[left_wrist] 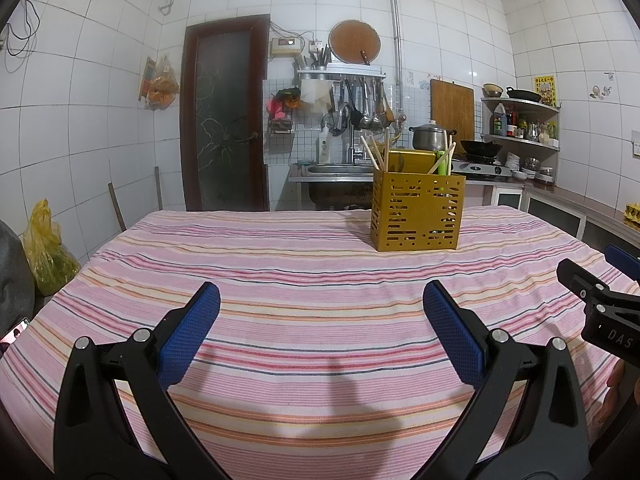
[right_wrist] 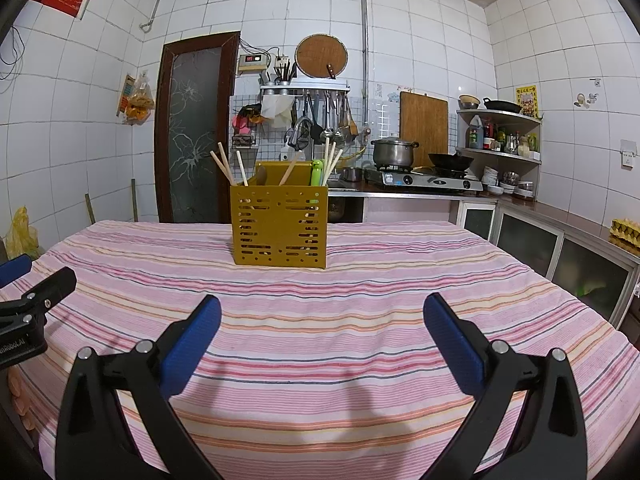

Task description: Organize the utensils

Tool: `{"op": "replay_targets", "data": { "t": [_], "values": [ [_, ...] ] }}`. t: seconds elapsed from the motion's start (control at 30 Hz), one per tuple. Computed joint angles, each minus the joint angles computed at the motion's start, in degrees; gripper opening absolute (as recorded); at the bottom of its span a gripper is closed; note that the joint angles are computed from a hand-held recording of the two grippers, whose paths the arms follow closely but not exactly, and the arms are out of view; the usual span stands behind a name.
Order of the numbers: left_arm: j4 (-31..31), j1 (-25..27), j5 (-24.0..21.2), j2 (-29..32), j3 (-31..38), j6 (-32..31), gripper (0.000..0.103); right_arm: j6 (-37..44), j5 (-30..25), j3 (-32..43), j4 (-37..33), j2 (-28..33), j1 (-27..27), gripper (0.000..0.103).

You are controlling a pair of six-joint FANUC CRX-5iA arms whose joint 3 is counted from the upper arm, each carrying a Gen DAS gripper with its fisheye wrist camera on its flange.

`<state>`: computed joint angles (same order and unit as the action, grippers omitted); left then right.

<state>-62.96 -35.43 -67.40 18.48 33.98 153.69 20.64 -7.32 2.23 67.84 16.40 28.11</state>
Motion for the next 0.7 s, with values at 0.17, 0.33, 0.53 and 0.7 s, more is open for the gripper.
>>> {"op": "replay_targets", "data": {
  "t": [0.17,0.33,0.53,0.7],
  "values": [
    [0.0,0.0,0.0,0.0,0.0,0.0,0.098,-0.3,0.2,-0.1,0.3,0.0,-0.1,0.099],
    [0.0,0.2,0.3,-0.2,-0.3,0.1,0.098,-0.1,0.2,-0.1,0.1,0.0,-0.1,0.099],
    [-0.3,0.1,0.3,-0.2,-0.3,0.4,0.098,-1.5,0.4,-0.3,1.6,-0.1,-0.4,0.099],
    [-0.9,-0.3,0.2,-0.3,-0.5,0.7,0.098,-4.4,1.0,-0.8,4.8,-0.3,-1.1,0.099]
  ]
}}
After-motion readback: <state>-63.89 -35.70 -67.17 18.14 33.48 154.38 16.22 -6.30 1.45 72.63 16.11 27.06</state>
